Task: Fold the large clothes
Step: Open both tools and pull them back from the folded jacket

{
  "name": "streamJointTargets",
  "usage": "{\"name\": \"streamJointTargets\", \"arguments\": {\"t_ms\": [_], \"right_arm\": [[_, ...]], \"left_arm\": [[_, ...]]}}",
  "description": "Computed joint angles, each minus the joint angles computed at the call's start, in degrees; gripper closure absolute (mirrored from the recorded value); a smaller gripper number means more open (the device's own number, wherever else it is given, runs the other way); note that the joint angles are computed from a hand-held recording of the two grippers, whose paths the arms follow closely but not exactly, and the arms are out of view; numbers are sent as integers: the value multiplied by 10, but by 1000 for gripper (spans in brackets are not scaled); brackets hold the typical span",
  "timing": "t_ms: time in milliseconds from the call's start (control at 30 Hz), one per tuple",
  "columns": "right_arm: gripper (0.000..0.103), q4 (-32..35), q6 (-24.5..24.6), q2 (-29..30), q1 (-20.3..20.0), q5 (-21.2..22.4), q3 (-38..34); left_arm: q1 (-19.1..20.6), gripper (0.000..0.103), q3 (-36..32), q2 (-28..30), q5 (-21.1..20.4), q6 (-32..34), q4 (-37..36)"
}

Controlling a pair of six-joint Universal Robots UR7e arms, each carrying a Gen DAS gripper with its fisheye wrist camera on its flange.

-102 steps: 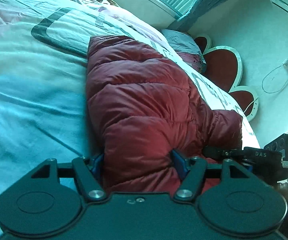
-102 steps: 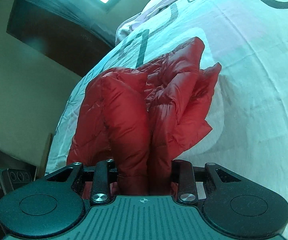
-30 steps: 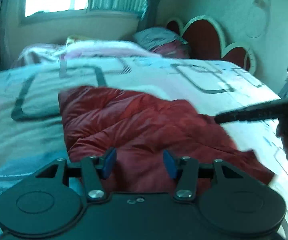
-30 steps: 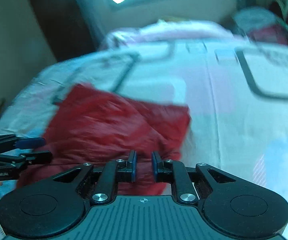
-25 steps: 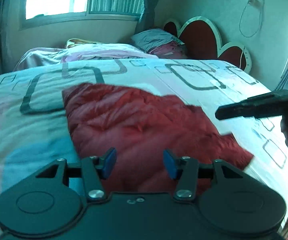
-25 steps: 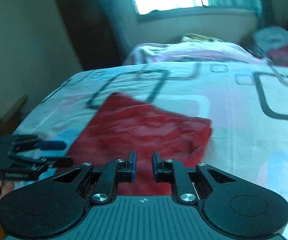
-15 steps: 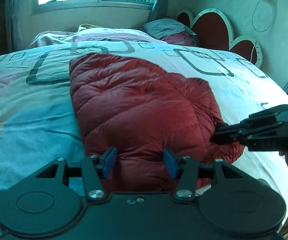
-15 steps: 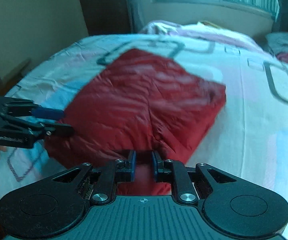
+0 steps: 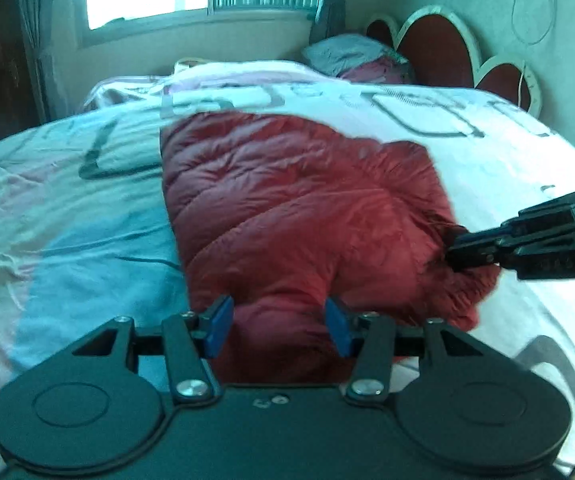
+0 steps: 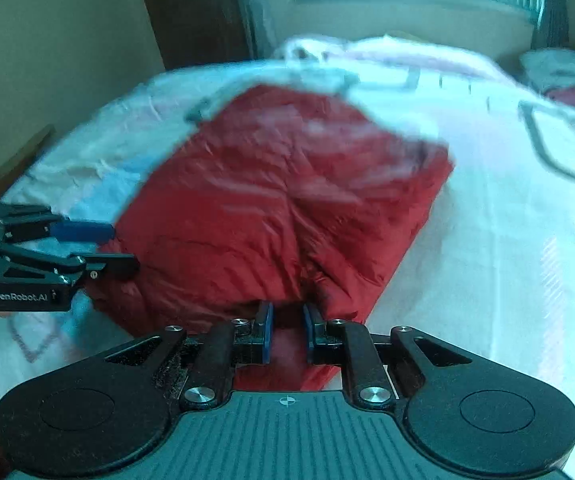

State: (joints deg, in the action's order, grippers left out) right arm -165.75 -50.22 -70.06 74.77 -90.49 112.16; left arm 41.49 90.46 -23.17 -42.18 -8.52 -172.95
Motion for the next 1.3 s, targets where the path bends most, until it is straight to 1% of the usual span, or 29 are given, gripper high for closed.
{"name": "streamJointTargets", "arguments": {"t_ms": [67, 133, 167, 200, 300, 400, 600, 767, 800, 833, 867, 933, 1033, 1100, 1133, 1167, 1200, 1233, 1267, 1300], "right_arm": [[87, 6, -6, -24, -4, 15, 16], [87, 3, -9, -32, -7, 17, 27], [87, 0, -8, -32, -8, 12, 30], [87, -2, -6, -30, -9, 9, 32], [87, -1, 5, -18, -14, -4, 30], [87, -7, 8, -9, -14, -13, 31], [87, -13, 13, 7, -18, -21, 26], [87, -3, 16, 6, -17, -22, 21], [87, 3, 19, 2, -15, -23, 19], [87, 3, 22, -8, -14, -18, 23], [87, -2, 23, -23, -15, -3, 32], [87, -8, 27, -52, -19, 23, 49], [87, -23, 35, -86, -24, 40, 72], [87, -22, 42, -98, -25, 31, 80], [87, -24, 42, -102, -26, 25, 84], [87, -26, 43, -104, -27, 17, 88], [69, -33, 46, -104, -27, 3, 92], [44, -54, 48, -105, -27, -9, 101], [3, -91, 40, -108, -32, -1, 117], [0, -111, 29, -115, -39, 11, 129]], "left_arm": [[-10, 56, 15, -8, 3, -12, -2], [-14, 58, 24, -9, -2, -29, -13], [-13, 60, 25, -7, -10, -26, -27], [-12, 60, 22, -3, -12, -27, -26], [-3, 58, 7, 8, -8, -49, 12], [3, 58, 5, 11, -10, -56, 11], [2, 58, 2, 15, -2, -56, 15], [-2, 58, 2, 16, 8, -65, 17], [-6, 60, 3, 13, 12, -74, 23], [-14, 60, 8, 9, 17, -76, 15], [-21, 60, 16, 5, 22, -75, -1], [-33, 60, 26, -1, 30, -87, -10], [-47, 60, 40, -6, 36, -112, -24], [-51, 55, 43, -6, 38, -132, -25], [-53, 50, 44, -5, 41, -139, -25], [-57, 30, 43, -1, 54, -151, -18], [-62, 4, 42, 4, 72, -158, -19], [-68, 0, 41, 11, 93, -161, -26], [-74, 0, 42, 16, 110, -162, -35], [-76, 0, 44, 13, 112, -173, -23]]}}
